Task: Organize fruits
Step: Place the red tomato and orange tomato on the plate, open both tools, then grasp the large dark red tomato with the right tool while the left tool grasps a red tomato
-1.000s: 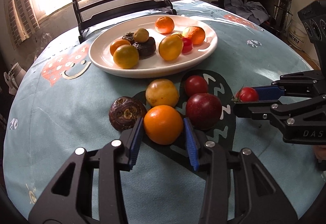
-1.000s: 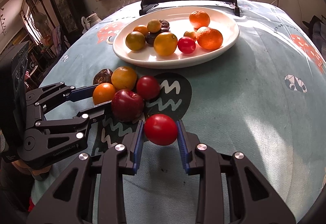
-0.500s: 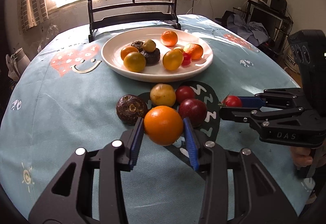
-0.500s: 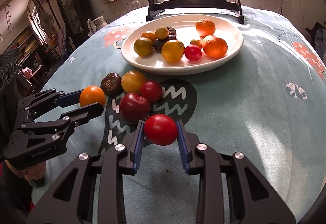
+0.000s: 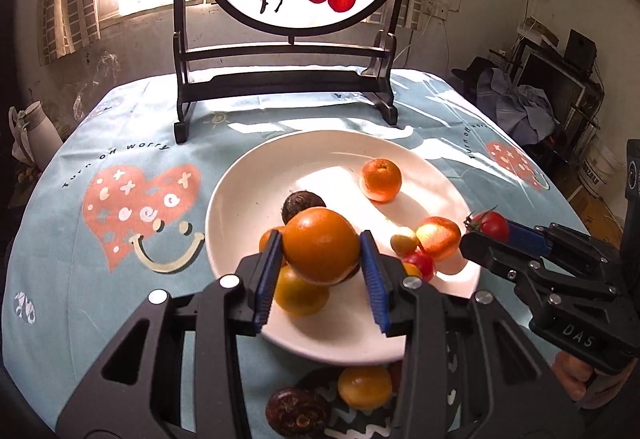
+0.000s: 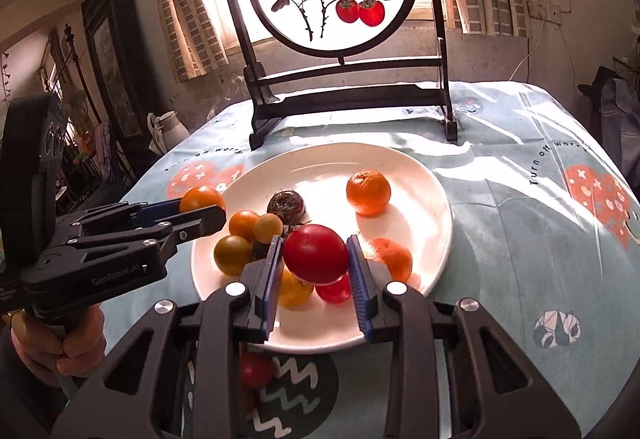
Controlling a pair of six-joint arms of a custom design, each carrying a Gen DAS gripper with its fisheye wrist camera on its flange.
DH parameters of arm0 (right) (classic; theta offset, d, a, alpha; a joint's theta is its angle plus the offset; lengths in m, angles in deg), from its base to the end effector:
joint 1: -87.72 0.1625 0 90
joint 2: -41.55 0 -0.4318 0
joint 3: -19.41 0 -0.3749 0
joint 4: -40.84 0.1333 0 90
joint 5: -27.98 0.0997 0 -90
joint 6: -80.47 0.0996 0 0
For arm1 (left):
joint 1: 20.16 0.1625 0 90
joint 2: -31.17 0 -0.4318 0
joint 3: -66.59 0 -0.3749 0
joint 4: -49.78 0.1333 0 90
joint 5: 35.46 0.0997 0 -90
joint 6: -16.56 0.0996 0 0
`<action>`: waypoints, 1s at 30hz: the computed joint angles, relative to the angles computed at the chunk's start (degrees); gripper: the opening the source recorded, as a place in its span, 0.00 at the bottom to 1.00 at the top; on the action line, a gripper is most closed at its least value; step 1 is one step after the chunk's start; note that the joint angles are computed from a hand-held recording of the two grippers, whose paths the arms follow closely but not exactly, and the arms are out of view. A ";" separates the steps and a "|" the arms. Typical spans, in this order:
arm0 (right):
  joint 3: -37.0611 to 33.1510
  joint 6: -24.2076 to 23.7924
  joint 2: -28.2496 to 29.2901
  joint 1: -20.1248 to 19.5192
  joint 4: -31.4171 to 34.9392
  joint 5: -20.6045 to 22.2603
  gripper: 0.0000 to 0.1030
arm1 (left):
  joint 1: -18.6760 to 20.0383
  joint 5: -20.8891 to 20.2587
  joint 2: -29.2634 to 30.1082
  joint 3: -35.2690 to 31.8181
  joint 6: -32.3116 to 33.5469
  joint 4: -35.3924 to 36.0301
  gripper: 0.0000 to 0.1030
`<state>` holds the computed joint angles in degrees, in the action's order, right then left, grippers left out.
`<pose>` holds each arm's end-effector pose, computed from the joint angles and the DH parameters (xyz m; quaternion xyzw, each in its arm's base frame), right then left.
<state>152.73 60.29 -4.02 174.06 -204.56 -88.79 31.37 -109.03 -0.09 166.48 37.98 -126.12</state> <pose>0.0604 -0.4419 0.1546 -0.0114 -0.8183 0.4901 0.3000 -0.2651 -0.5931 -0.0242 0.4699 0.8586 -0.1679 0.1177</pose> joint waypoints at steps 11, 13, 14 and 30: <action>-1.96 -1.66 0.75 -0.64 -2.69 -0.09 0.68 | 0.48 1.51 -0.24 -0.27 -2.32 -4.87 0.97; -0.59 -1.38 0.67 0.87 -3.70 -1.02 0.68 | 0.44 0.37 -3.13 2.54 -3.57 -4.37 0.97; 0.01 -1.06 0.94 1.68 -4.39 -1.84 0.69 | 0.45 -0.02 -4.51 4.34 -4.31 -5.03 0.97; 2.64 2.29 13.04 8.05 -8.92 -11.16 0.88 | 4.12 7.05 -10.27 20.66 -10.09 -15.91 0.98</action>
